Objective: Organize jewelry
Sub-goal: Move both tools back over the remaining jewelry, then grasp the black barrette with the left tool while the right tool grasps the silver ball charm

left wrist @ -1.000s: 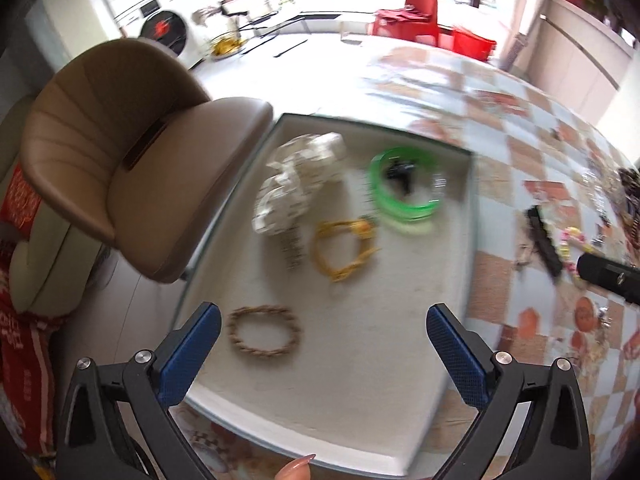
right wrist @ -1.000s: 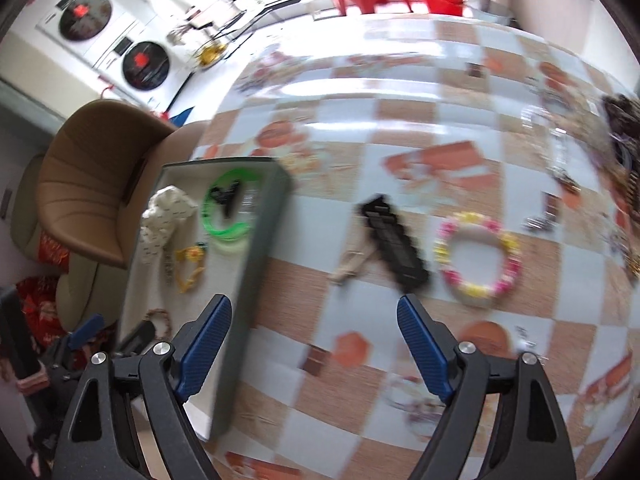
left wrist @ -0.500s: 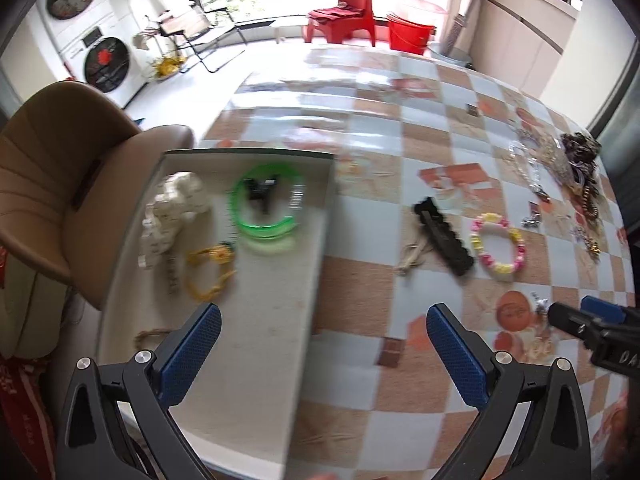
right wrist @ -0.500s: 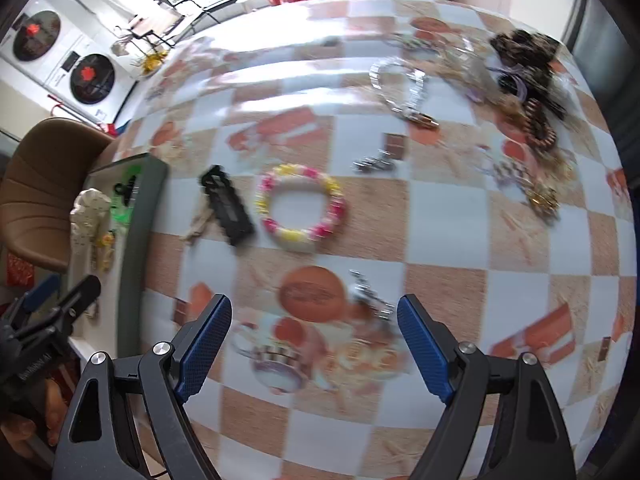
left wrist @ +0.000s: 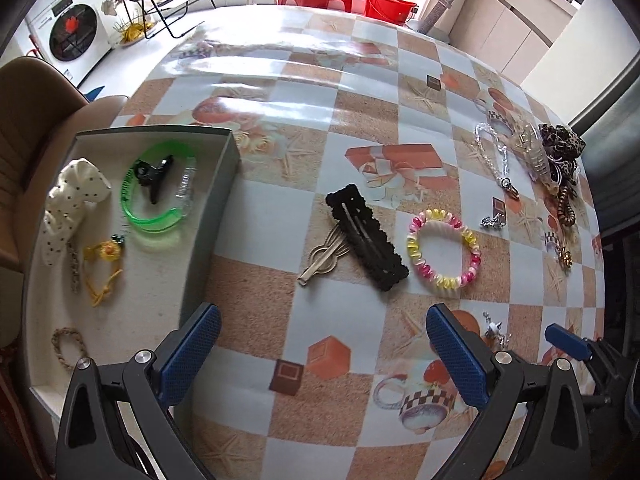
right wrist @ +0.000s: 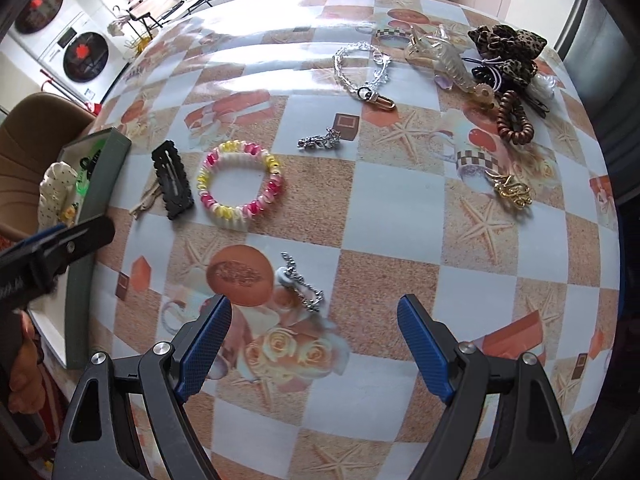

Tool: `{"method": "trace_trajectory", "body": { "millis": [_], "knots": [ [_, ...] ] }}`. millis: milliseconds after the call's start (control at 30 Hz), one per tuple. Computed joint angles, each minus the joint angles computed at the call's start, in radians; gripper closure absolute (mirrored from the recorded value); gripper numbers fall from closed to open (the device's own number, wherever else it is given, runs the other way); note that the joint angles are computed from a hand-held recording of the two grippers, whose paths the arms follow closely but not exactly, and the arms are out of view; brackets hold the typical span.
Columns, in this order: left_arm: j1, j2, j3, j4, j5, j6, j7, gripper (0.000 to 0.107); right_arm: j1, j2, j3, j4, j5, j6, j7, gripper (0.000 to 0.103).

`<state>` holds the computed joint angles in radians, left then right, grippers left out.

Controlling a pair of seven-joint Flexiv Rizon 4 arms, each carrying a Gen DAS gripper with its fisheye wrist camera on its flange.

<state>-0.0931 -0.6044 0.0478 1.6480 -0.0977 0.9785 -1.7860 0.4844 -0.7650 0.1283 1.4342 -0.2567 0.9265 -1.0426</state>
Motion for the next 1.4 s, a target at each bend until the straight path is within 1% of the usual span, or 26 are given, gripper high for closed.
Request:
{"method": "trace_trajectory", "body": {
  "millis": [200, 233, 267, 333, 367, 433, 500, 533, 567, 800, 833, 867, 900, 933, 967, 1000, 1033, 1067, 1133, 1167, 1200, 1300, 1400],
  "knots": [
    [-0.001, -0.047, -0.014, -0.052, -0.022, -0.026, -0.016, 0.004, -0.002, -0.015, 0.001, -0.009, -0.002, -0.002, -0.022, 0.016],
    [-0.002, -0.054, -0.016, -0.060, -0.023, -0.027, -0.015, 0.006, -0.001, -0.017, 0.000, -0.008, -0.004, 0.003, -0.026, 0.016],
    [-0.006, -0.062, -0.016, -0.071, -0.022, -0.035, -0.016, 0.014, 0.000, -0.018, -0.002, -0.006, -0.008, 0.008, -0.030, 0.016],
    [-0.008, -0.080, -0.017, -0.096, -0.023, -0.061, -0.016, 0.015, 0.006, -0.022, -0.007, -0.004, -0.019, 0.017, -0.037, 0.018],
    [-0.007, -0.090, -0.021, -0.106, -0.029, -0.064, -0.017, 0.018, 0.008, -0.025, -0.010, -0.005, -0.025, 0.020, -0.041, 0.020],
    [-0.011, -0.109, -0.020, -0.130, -0.029, -0.082, -0.022, 0.027, 0.010, -0.033, -0.011, -0.009, -0.032, 0.019, -0.051, 0.027],
    [-0.013, -0.123, -0.021, -0.148, -0.031, -0.092, -0.027, 0.028, 0.011, -0.040, -0.011, -0.014, -0.034, 0.016, -0.060, 0.032],
    [-0.015, -0.131, -0.020, -0.157, -0.031, -0.094, -0.032, 0.032, 0.012, -0.041, -0.013, -0.013, -0.037, 0.019, -0.061, 0.033],
    [-0.017, -0.136, -0.020, -0.164, -0.030, -0.099, -0.034, 0.040, 0.016, -0.039, -0.019, -0.005, -0.042, 0.032, -0.059, 0.033],
    [-0.059, -0.192, 0.023, -0.269, 0.039, -0.136, -0.081, 0.040, 0.033, -0.038, -0.041, 0.015, -0.079, 0.059, -0.054, 0.034],
    [-0.064, -0.199, 0.028, -0.283, 0.049, -0.143, -0.087, 0.041, 0.037, -0.039, -0.048, 0.017, -0.089, 0.063, -0.052, 0.036],
    [-0.076, -0.206, 0.040, -0.301, 0.070, -0.154, -0.099, 0.048, 0.041, -0.039, -0.053, 0.020, -0.099, 0.066, -0.050, 0.037],
    [-0.083, -0.210, 0.047, -0.313, 0.087, -0.161, -0.104, 0.050, 0.047, -0.042, -0.062, 0.019, -0.112, 0.067, -0.046, 0.040],
    [-0.080, -0.210, 0.041, -0.312, 0.091, -0.157, -0.100, 0.055, 0.055, -0.044, -0.074, 0.020, -0.129, 0.070, -0.040, 0.043],
    [-0.080, -0.210, 0.040, -0.312, 0.097, -0.153, -0.100, 0.063, 0.058, -0.047, -0.077, 0.017, -0.137, 0.069, -0.038, 0.044],
    [-0.080, -0.207, 0.038, -0.309, 0.104, -0.146, -0.095, 0.067, 0.062, -0.054, -0.081, 0.008, -0.146, 0.069, -0.034, 0.048],
    [-0.080, -0.206, 0.036, -0.308, 0.107, -0.145, -0.093, 0.067, 0.062, -0.056, -0.081, 0.006, -0.151, 0.071, -0.033, 0.054],
    [-0.078, -0.204, 0.033, -0.302, 0.108, -0.138, -0.091, 0.067, 0.062, -0.058, -0.080, 0.003, -0.154, 0.073, -0.033, 0.057],
    [-0.073, -0.199, 0.028, -0.290, 0.107, -0.126, -0.085, 0.067, 0.062, -0.063, -0.078, -0.004, -0.159, 0.075, -0.035, 0.075],
    [-0.070, -0.192, 0.025, -0.277, 0.105, -0.115, -0.082, 0.068, 0.064, -0.066, -0.077, -0.009, -0.160, 0.073, -0.034, 0.080],
    [-0.066, -0.185, 0.020, -0.263, 0.102, -0.100, -0.076, 0.069, 0.064, -0.066, -0.076, -0.010, -0.160, 0.072, -0.034, 0.090],
    [-0.048, -0.141, 0.003, -0.181, 0.087, -0.039, -0.042, 0.069, 0.062, -0.069, -0.072, -0.018, -0.151, 0.067, -0.023, 0.091],
    [-0.042, -0.113, -0.002, -0.138, 0.072, -0.008, -0.017, 0.069, 0.039, -0.056, -0.045, -0.007, -0.113, 0.069, -0.021, 0.091]
  ]
}}
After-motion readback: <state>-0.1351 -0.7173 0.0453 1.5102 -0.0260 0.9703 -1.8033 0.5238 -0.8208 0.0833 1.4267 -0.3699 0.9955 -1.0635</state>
